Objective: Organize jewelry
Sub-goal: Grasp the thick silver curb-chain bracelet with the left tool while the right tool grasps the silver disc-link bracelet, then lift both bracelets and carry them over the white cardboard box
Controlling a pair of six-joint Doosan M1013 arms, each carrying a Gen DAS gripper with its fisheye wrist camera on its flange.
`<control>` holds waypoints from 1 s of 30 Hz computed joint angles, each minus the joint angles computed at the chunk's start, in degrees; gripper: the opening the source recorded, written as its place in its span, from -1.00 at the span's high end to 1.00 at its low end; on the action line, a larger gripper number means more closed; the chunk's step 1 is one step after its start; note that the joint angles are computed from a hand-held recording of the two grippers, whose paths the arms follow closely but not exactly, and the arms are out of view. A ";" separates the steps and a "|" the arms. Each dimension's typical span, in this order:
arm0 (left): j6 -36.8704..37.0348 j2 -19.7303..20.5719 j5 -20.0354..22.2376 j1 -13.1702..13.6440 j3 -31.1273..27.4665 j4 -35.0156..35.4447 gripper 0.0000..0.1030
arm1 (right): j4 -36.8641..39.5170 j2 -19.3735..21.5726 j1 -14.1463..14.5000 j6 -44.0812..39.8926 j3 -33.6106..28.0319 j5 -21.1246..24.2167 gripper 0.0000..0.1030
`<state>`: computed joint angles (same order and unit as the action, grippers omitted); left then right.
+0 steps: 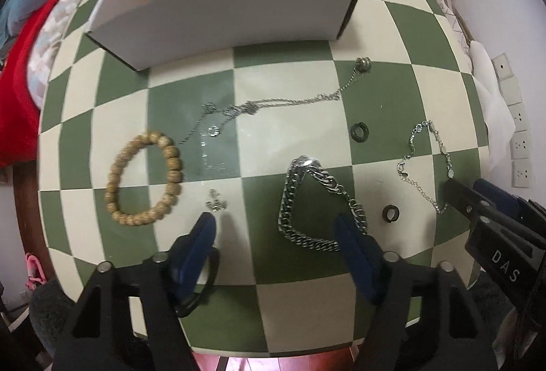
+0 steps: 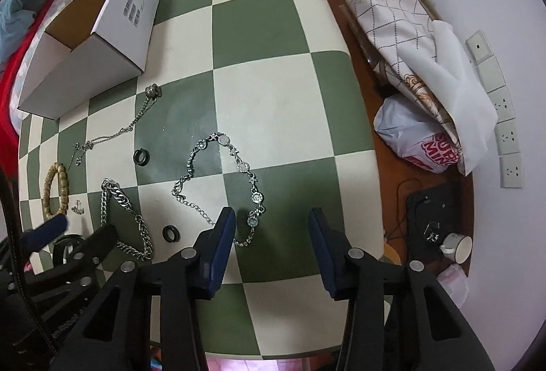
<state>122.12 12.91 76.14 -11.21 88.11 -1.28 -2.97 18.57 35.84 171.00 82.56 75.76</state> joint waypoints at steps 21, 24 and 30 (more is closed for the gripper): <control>2.23 0.14 -2.68 0.97 0.63 -1.79 0.89 | -2.29 1.48 0.38 -3.93 -1.53 3.05 0.89; 2.15 0.02 -3.01 1.07 0.75 -1.79 0.90 | -2.71 1.29 0.68 -3.60 -1.35 2.72 0.90; 3.55 -0.61 -2.45 2.06 0.52 -3.61 0.90 | -2.79 -1.15 1.18 0.93 0.91 -2.39 0.90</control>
